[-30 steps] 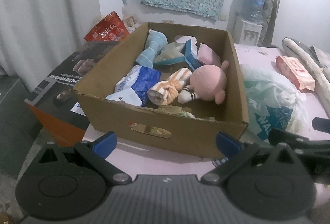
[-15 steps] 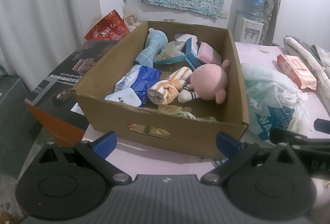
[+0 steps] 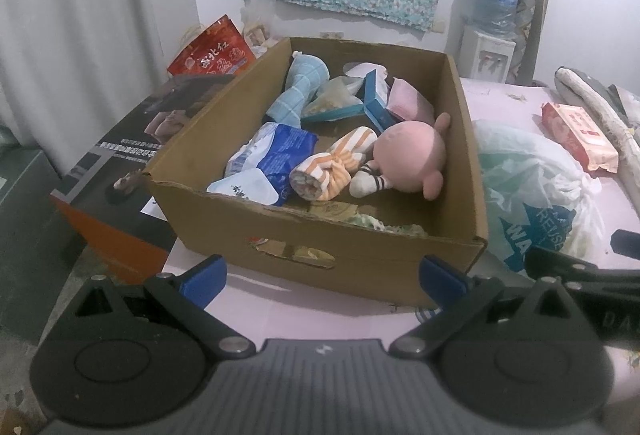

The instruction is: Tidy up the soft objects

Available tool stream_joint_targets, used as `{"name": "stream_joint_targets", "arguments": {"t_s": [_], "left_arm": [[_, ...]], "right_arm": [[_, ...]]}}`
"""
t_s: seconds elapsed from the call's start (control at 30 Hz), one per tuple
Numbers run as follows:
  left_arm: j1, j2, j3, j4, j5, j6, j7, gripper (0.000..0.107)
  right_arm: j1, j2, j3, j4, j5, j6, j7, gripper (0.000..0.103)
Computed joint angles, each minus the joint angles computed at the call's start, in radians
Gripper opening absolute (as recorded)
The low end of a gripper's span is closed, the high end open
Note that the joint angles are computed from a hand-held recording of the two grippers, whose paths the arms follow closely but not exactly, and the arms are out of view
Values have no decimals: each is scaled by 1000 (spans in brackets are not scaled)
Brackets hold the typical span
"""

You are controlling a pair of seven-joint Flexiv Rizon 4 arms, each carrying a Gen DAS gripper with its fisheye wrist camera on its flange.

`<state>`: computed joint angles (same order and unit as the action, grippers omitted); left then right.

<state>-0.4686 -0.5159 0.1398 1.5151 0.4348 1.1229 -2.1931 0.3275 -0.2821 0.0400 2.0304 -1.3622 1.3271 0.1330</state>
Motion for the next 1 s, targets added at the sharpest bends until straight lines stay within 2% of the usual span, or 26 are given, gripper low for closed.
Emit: {"name": "stream_joint_targets", "arguments": {"t_s": [1.0], "left_arm": [[-1, -1, -10, -2, 1, -25, 2, 103]], "right_arm": [[7, -3, -4, 5, 30, 2, -24, 102]]}}
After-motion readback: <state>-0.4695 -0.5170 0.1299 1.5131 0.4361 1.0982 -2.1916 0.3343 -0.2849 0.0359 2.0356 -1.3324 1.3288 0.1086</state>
